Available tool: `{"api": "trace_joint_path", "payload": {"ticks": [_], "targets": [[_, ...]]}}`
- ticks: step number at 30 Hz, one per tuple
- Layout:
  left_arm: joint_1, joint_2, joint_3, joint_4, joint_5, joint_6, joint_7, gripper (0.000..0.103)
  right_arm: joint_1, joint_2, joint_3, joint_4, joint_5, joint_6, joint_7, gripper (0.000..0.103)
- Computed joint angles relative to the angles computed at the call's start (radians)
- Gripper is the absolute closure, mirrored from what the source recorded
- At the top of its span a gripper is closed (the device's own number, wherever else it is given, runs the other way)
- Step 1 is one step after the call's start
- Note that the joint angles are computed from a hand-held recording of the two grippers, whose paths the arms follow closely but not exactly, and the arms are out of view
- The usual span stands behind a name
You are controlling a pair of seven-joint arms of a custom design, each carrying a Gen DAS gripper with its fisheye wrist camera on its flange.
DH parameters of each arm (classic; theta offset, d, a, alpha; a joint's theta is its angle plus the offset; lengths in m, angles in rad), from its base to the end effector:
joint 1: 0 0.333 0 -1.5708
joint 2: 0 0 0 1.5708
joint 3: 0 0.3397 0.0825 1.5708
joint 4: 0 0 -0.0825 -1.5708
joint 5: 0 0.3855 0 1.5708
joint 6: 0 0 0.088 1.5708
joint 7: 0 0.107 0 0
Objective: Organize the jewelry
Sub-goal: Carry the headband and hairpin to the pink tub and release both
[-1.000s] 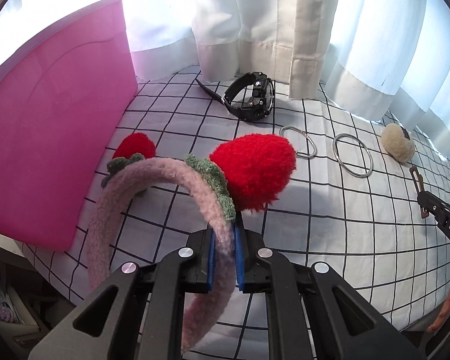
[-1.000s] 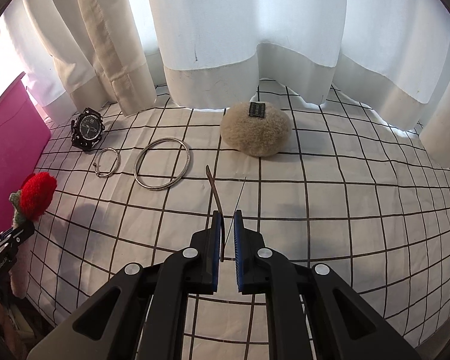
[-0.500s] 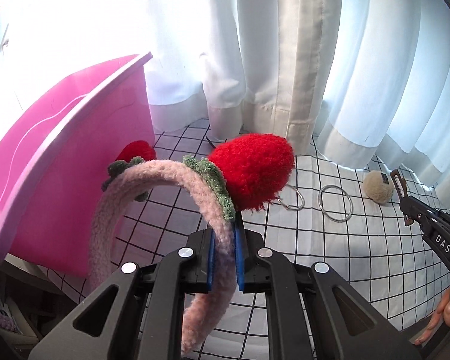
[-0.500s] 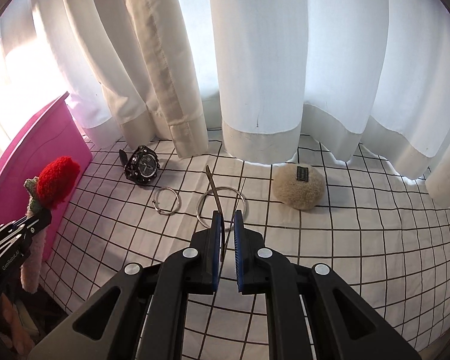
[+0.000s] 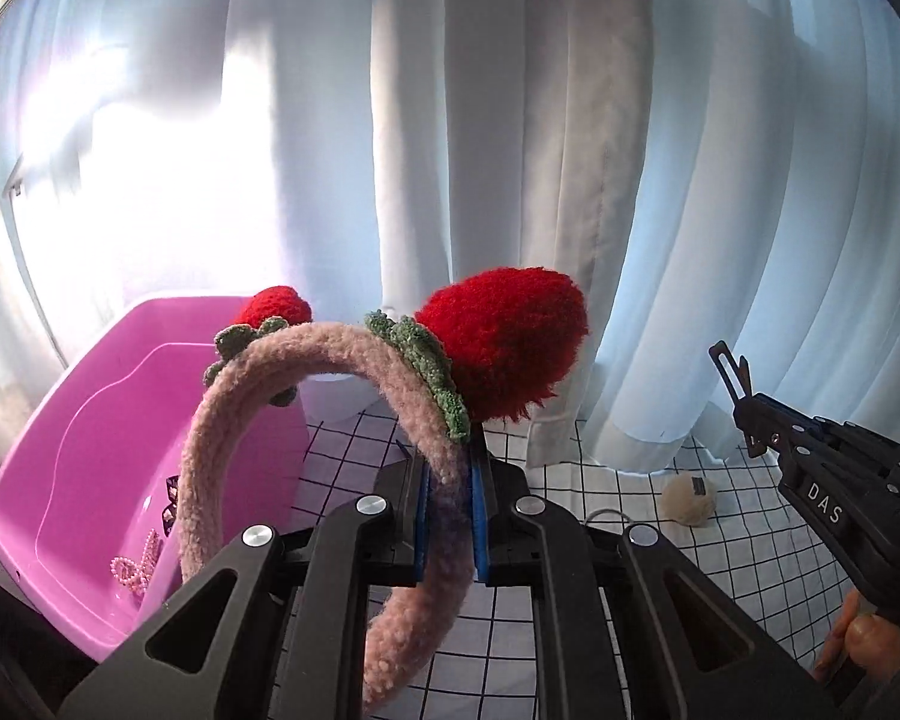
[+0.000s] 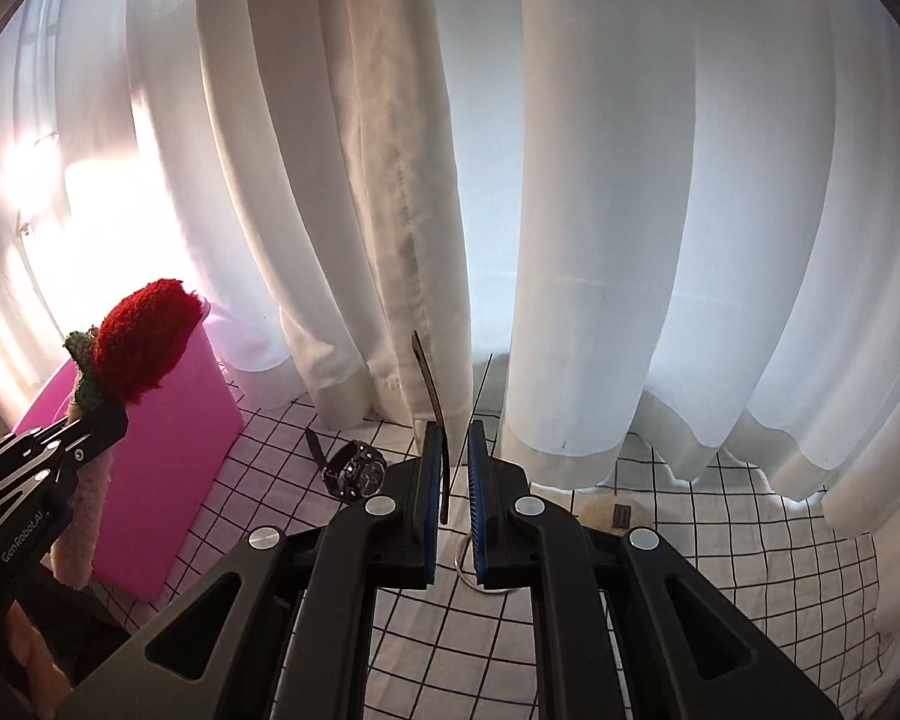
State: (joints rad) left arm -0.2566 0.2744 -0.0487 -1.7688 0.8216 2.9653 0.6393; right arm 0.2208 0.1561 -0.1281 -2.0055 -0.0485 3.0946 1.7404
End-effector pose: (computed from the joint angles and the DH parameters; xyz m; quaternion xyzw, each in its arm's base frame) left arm 0.6356 -0.2485 0.5227 -0.5883 0.6571 -0.3655 0.2975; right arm 0.6349 0.0677 0.5171 -0.6256 0.6370 -0.2901 0.3446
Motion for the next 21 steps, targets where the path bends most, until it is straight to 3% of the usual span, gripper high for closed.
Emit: {"api": "trace_joint_path", "payload": {"ticks": [3,8,12,18,21], "targets": [[0.018,-0.022,0.003,0.018,-0.008,0.010,0.016,0.092,0.006,0.012,0.021,0.054,0.010,-0.004,-0.018,0.095],[0.053,-0.056,0.028,0.039,0.009,-0.001,0.010,0.092,-0.008,0.064,0.107,0.185,0.105,-0.024,-0.129,0.095],[0.122,-0.078,0.017,0.030,-0.039,-0.038,0.069,0.092,0.012,0.146,0.160,0.334,0.162,-0.063,-0.221,0.095],[0.210,-0.094,0.024,-0.002,-0.103,-0.100,0.132,0.092,0.072,0.322,0.218,0.611,0.228,-0.216,-0.331,0.095],[0.274,-0.081,-0.009,-0.023,-0.248,-0.120,0.268,0.092,0.109,0.432,0.231,0.778,0.245,-0.337,-0.356,0.095]]}}
